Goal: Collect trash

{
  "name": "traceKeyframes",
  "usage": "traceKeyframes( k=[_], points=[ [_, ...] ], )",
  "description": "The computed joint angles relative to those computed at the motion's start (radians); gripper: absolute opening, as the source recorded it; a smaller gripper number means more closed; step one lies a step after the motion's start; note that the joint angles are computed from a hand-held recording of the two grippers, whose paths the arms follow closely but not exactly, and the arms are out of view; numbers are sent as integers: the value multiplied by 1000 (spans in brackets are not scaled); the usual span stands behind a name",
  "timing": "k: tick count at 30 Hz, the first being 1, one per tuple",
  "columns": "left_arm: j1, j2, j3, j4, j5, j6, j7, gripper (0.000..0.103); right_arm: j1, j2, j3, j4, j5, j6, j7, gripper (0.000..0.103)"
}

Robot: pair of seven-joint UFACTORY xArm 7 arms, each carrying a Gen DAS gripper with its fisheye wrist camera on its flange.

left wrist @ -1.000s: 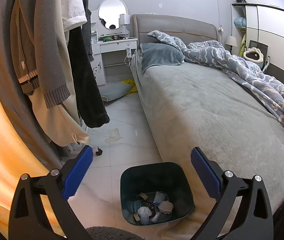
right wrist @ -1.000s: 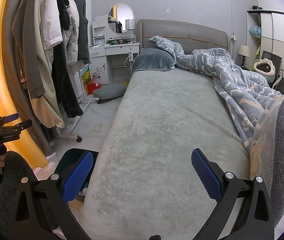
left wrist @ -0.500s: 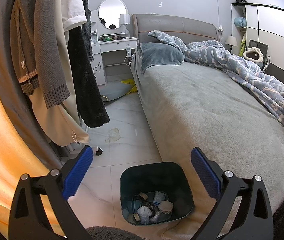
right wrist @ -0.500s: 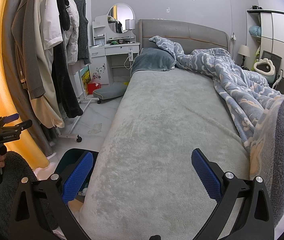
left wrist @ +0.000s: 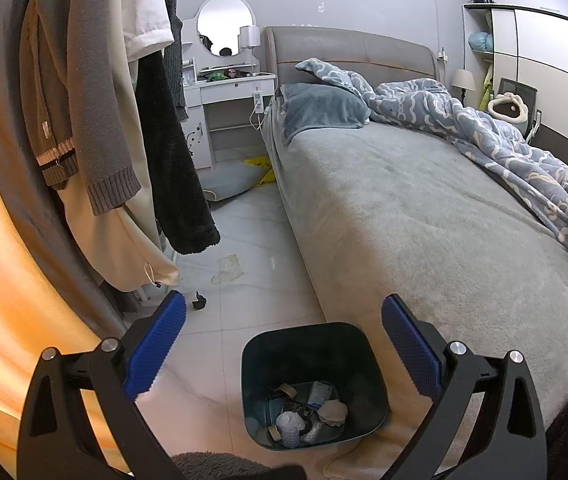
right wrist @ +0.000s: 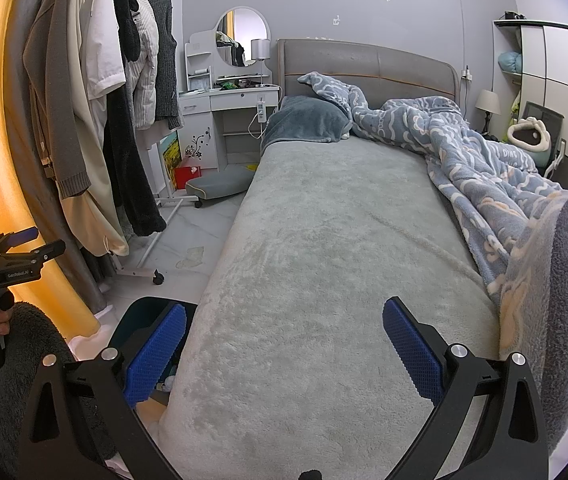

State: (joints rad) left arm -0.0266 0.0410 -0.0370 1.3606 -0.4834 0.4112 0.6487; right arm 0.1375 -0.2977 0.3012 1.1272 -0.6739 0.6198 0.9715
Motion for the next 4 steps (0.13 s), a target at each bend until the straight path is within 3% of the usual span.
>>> traceKeyframes(
  k=[4],
  points=[
    [1,0,0,-1,-2,0,6,100,1,0,0,0,0,1,1,100]
  ],
)
